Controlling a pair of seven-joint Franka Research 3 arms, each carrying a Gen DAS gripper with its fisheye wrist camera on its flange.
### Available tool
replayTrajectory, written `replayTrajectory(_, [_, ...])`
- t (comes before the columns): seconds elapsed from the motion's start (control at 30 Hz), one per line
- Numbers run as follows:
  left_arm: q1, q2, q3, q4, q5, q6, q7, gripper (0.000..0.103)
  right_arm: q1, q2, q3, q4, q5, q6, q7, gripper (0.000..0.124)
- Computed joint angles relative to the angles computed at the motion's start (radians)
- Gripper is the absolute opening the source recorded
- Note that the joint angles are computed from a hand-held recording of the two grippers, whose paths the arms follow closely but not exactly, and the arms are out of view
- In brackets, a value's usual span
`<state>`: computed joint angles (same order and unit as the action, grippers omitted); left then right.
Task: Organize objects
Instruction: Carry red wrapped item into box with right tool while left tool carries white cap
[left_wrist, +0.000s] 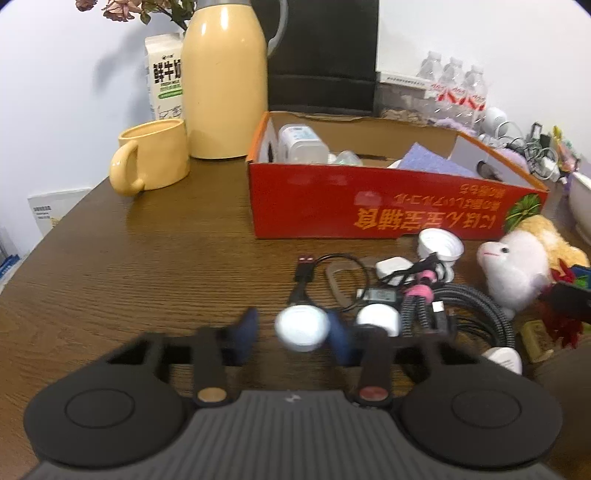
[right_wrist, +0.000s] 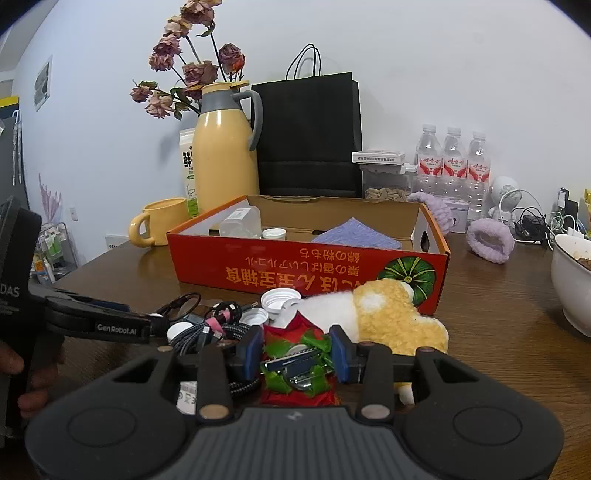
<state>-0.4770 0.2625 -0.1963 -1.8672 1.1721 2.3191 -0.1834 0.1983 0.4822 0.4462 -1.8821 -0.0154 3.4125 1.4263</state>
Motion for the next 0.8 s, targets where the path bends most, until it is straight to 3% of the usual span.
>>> replayTrajectory(0.27, [-0.023, -0.026, -0.006, -0.013, 0.066, -0.038, -0.069, 0.030, -0.027, -0.006, 0.021, -0.020, -0.047, 0.046, 0.028, 0.038])
replayTrajectory(0.43, [-0.021, -0.046, -0.014, 0.012, 0.137, -0.050, -0.102, 0.030, 0.010, -0.021, -0.025, -0.004, -0.073, 0.078, 0.042, 0.038])
replayTrajectory(0.67, [-0.026, 0.037, 0.011, 0.194, 0.229, -0.055, -0.041, 0.030, 0.111, 0.053, -0.115, 0.197, -0.056, 0.074, -0.017, 0.038])
replayTrajectory(0.8, [-0.033, 0.126, 0.048, 0.337, 0.219, -0.035, 0.022, 0.030, 0.195, 0.154, -0.191, 0.416, 0.007, -0.041, -0.081, 0.038])
